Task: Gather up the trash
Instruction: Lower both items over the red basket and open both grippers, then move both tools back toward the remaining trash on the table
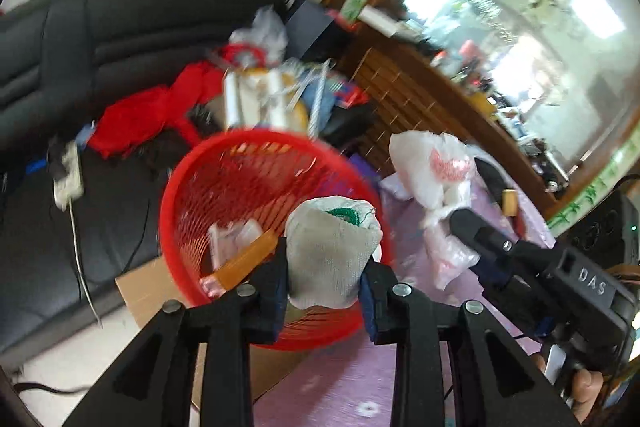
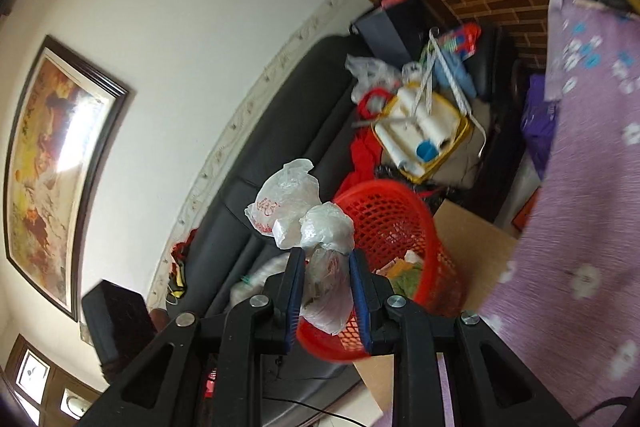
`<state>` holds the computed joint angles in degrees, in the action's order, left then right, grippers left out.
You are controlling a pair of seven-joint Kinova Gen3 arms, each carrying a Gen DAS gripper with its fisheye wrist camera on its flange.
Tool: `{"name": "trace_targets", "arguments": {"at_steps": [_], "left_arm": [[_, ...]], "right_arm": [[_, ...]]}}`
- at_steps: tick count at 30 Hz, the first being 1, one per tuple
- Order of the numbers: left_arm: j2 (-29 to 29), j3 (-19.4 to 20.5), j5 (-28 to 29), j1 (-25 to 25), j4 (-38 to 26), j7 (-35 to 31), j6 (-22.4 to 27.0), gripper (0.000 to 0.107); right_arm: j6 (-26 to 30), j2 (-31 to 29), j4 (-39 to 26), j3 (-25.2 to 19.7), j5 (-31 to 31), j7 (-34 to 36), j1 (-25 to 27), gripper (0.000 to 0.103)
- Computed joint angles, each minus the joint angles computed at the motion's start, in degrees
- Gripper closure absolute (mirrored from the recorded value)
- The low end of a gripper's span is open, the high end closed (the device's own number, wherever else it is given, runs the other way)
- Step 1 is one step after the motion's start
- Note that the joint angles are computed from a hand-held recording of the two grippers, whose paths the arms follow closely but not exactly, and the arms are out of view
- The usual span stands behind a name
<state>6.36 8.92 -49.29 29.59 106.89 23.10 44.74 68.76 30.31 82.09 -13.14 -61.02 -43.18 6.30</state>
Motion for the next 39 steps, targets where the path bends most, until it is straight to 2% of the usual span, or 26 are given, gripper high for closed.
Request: {"name": "trace_targets", "arguments": {"at_steps": [2,4,6,7,8,9,10,12,16,20,24,30,34,39], "left_arm": [[-0.07,-1.59,1.62,-1.04,2.01,-0.75,-4.41,0.068],[-0.26,-0.69,3.9,-3.97,3.39,-2.52,-8.49,0.061],[-0.19,-1.67,2.48,-2.64,3.69,-1.3,-9.2,0.038],[-0.1,-1.44,0.51,-1.83,3.6,0.36,-8.39,0.035],[-0.08,-1.9,-1.52,0.04,3.44,1.92,-7.32,0.031],[0.08,-1.61,-2.67,0.85,2.99,2.55,-6.02,0.028],[0.26,-0.36,-2.89,0.65,2.19,2.33,-4.33,0.027],[0.43,0.17,-2.82,1.4,0.85,1.37,-2.71,0.027],[0.67,1.18,-3.63,3.44,-1.36,1.98,1.85,0.027],[1.53,2.64,-5.09,6.64,-4.1,3.36,6.67,0.027],[3.97,3.68,-6.65,10.29,-9.41,0.58,10.19,0.027],[8.66,2.84,-8.24,16.0,-18.43,-5.41,10.09,0.027],[12.41,1.91,-7.05,18.65,-25.14,-11.46,9.23,0.027],[17.73,0.96,-3.48,20.64,-34.05,-19.52,9.01,0.027]], "right_arm": [[-2.0,1.05,-0.41,0.26,0.95,-1.75,-1.92,0.076],[-1.37,3.24,-2.1,-0.32,1.57,-3.28,-2.64,0.076],[0.81,5.18,-3.6,-1.02,1.71,-4.85,-2.04,0.074],[1.58,5.49,-3.67,-1.46,1.36,-4.55,-1.2,0.072],[1.78,5.74,-3.77,-1.81,0.96,-4.1,-0.75,0.06],[2.3,5.77,-3.51,-2.32,0.12,-3.25,0.1,0.029],[2.55,5.67,-3.01,-2.74,-1.03,-2.34,0.92,0.021],[2.49,4.94,-1.3,-3.38,-4.12,0.3,2.63,0.02],[6.2,4.24,-1.41,-2.89,-6.04,0.88,3.98,0.02],[9.07,2.1,-0.54,-1.54,-7.65,2.45,5.95,0.02],[13.26,-0.13,0.58,0.55,-9.32,5.59,9.69,0.02],[18.41,-4.75,2.28,5.67,-11.24,10.9,16.99,0.02],[21.22,-6.5,1.3,9.29,-12.43,14.0,22.29,0.02],[20.61,-6.24,-1.71,12.53,-12.48,15.7,27.64,0.02]]}}
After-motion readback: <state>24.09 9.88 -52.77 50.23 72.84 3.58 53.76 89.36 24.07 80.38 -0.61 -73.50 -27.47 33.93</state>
